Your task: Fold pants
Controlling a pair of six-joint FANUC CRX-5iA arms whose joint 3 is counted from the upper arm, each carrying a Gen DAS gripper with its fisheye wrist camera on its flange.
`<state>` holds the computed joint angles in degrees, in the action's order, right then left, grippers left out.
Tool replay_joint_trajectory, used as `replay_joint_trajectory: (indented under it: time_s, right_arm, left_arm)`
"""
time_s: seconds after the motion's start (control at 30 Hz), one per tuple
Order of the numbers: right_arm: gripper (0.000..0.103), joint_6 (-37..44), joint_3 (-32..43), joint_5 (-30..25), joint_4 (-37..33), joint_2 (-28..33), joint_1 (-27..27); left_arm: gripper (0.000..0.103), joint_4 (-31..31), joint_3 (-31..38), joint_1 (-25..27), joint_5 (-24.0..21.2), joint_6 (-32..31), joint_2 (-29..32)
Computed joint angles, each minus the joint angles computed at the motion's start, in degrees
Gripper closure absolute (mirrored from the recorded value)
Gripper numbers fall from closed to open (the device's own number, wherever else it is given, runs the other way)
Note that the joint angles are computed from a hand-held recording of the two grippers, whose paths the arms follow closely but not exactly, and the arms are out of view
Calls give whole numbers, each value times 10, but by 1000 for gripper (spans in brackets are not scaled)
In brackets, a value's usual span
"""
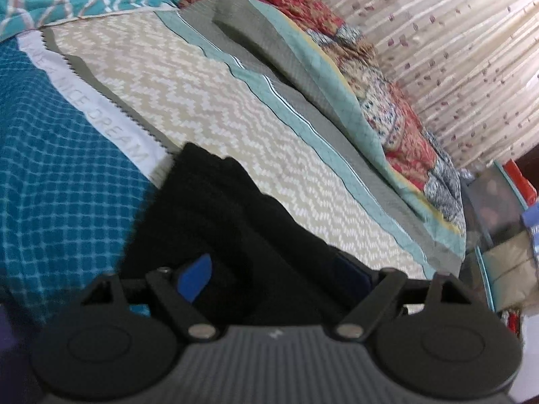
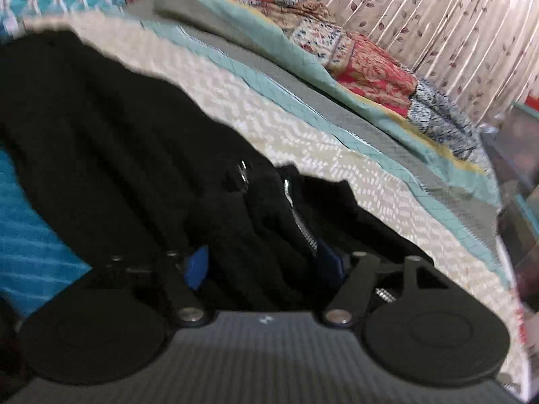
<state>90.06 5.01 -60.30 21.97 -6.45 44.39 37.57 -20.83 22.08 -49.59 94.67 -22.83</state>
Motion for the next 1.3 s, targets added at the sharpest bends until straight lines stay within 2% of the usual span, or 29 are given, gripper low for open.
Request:
replay_joint_trajectory:
  time_s: [0.1, 0.2, 0.23, 0.27, 0.33, 0.37, 0.43, 0.5, 0.53, 0.67, 0.73, 0.8, 0.87, 0.93, 0.97, 1.0, 1.13, 1.17, 1.2, 1.23, 1.27, 1.3]
  right_arm:
    - [33, 20, 66, -12, -129, -6, -44]
    - [35, -59, 70, 23, -168, -3, -78]
    - [41, -91, 79, 20, -177, 11, -90]
    - [58, -129, 87, 11, -180, 25, -98]
    - [78, -172, 104, -35, -203, 54, -111]
    - [80, -183, 102, -56, -194, 68, -106]
    - [80, -176, 73, -40, -155, 57, -79]
    - [79, -181, 100, -67, -130, 72, -59]
    - [78, -190, 104, -57, -131, 69, -57]
    - [78, -219, 114, -22, -177, 52, -57]
    - [78, -227, 126, -31, -209, 57, -56]
    - [77, -228, 139, -47, -230, 69, -50]
    - [77, -227, 150, -65, -250, 79, -38]
    - [77, -220, 165, -82, -265, 96, -29]
    - [77, -218, 176, -93, -267, 102, -25]
    - [77, -216, 181, -97, -266, 107, -18]
    - [75, -215, 213, -106, -270, 130, -9]
    - [75, -217, 216, -106, -269, 131, -9]
    - [75, -224, 214, -103, -265, 131, -6]
    - [75, -235, 207, -96, -259, 129, -3]
    - [75, -239, 208, -95, -257, 131, -3]
    - [75, -248, 203, -90, -252, 129, -1]
  left_arm:
    - [20, 17, -15, 14, 16, -5, -12]
    - [20, 7, -13, 24, 18, 10, -14]
    - [20, 7, -13, 30, 14, 10, -14]
    - [20, 5, -13, 33, 13, 13, -14]
    - [19, -5, -16, 43, 12, 24, -20]
    - [18, -6, -20, 48, 11, 27, -24]
    - [17, -5, -30, 61, 9, 31, -31]
    - [16, -1, -38, 74, 4, 25, -36]
    - [15, 0, -42, 78, 3, 24, -37]
    - [9, 23, -65, 83, 9, -1, -30]
    - [7, 36, -75, 84, 10, -4, -18]
    - [0, 71, -99, 78, 26, -27, -11]
    - [1, 89, -111, 72, 36, -32, 0]
    - [6, 107, -121, 58, 58, -40, 1]
    - [37, 121, -123, 49, 66, -64, 2]
    - [52, 125, -115, 42, 59, -81, 10]
    - [52, 122, -101, 23, 56, -86, 28]
    - [48, 109, -95, 20, 54, -75, 32]
    - [35, 102, -91, 19, 53, -63, 36]
    - [32, 113, -93, 18, 52, -62, 39]
    - [35, 114, -93, 12, 59, -55, 40]
    - [52, 99, -83, 8, 61, -46, 43]
